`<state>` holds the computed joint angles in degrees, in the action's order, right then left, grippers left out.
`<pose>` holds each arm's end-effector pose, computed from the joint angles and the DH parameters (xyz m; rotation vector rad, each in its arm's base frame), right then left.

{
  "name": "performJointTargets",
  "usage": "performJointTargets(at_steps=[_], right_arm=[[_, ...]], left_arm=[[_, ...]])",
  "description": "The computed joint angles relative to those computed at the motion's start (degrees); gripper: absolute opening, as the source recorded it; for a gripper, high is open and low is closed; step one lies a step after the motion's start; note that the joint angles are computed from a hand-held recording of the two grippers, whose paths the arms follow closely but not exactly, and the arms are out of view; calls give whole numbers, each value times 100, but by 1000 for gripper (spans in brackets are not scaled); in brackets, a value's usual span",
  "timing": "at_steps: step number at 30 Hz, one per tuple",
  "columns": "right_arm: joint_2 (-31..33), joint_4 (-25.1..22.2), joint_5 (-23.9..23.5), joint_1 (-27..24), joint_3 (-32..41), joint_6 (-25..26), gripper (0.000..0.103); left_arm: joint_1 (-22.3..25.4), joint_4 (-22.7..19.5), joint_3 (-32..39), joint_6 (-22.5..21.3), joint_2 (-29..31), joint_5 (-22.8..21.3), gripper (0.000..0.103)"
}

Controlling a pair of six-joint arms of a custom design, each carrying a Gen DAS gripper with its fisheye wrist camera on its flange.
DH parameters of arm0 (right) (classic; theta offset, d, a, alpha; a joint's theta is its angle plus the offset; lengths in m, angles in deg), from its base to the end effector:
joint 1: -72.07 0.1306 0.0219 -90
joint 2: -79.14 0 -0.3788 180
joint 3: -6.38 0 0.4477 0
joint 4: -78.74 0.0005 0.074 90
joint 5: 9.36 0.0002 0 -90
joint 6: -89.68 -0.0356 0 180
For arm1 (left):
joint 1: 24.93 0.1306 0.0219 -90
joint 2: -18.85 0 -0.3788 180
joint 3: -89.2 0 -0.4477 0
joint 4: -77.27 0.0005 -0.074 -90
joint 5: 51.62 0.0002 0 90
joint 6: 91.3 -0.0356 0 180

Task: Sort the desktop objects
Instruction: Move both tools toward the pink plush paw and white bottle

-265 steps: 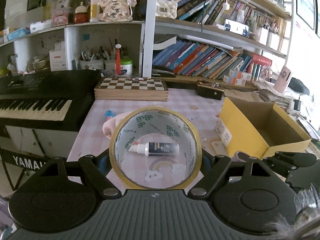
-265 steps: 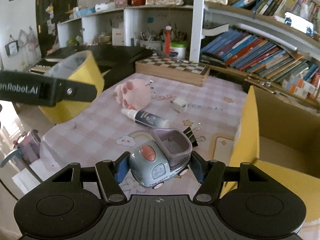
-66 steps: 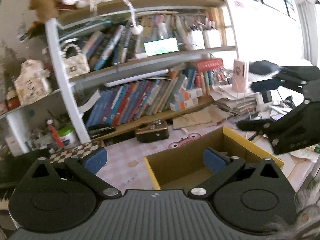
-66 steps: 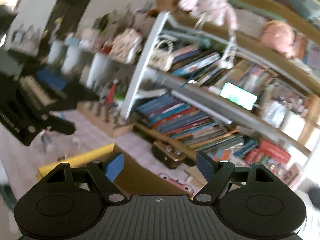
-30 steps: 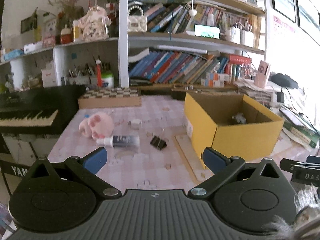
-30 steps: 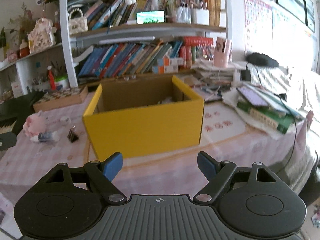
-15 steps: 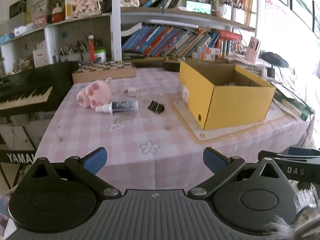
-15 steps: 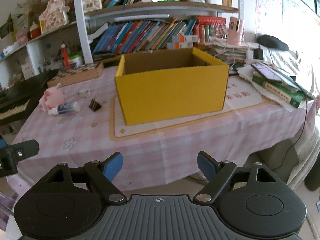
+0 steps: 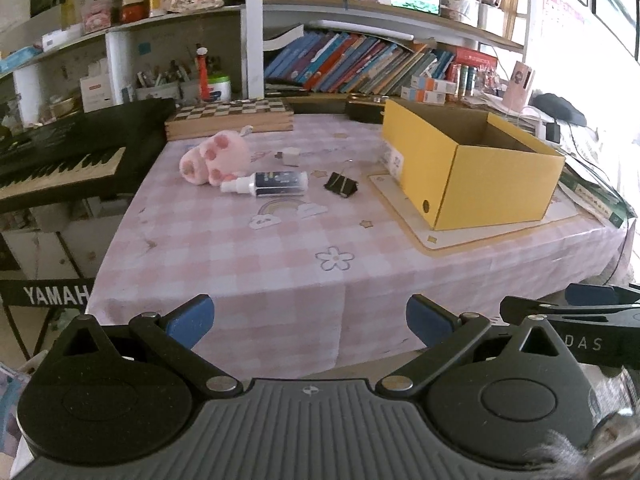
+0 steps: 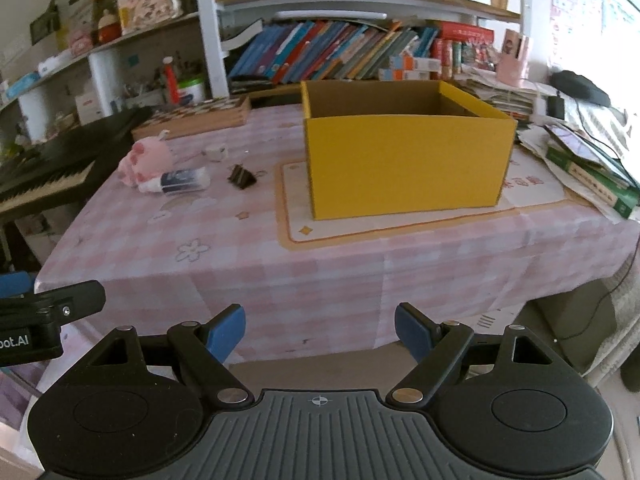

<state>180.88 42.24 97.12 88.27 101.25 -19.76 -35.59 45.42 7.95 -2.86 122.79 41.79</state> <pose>0.6002 0.1633 0.3735 0.2072 2.2803 -0.0137 0.6347 -0.1221 0.3916 0.2690 2.2039 -0.1536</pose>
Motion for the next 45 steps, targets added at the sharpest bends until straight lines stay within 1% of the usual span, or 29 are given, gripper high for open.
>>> performJointTargets(at_steps=[8,17,26,33,45], right_arm=[[147,12,-207,152,219,308,86],[303,139,-440,257,418,650,86],[547,248,-740,279,678,941,86],[919,165,-947,236,1124,1061,86],[1644,-122,-1137,89,2073,1304,84]], left_arm=[[155,118,-146,150,-147,-198,103],[274,250,-227,326,-232,-405,103],[342,236,-108,415,-128,-554,103],[384,172,202,470,131,-669,103],[398,-205,1190,542,912,-688,103]])
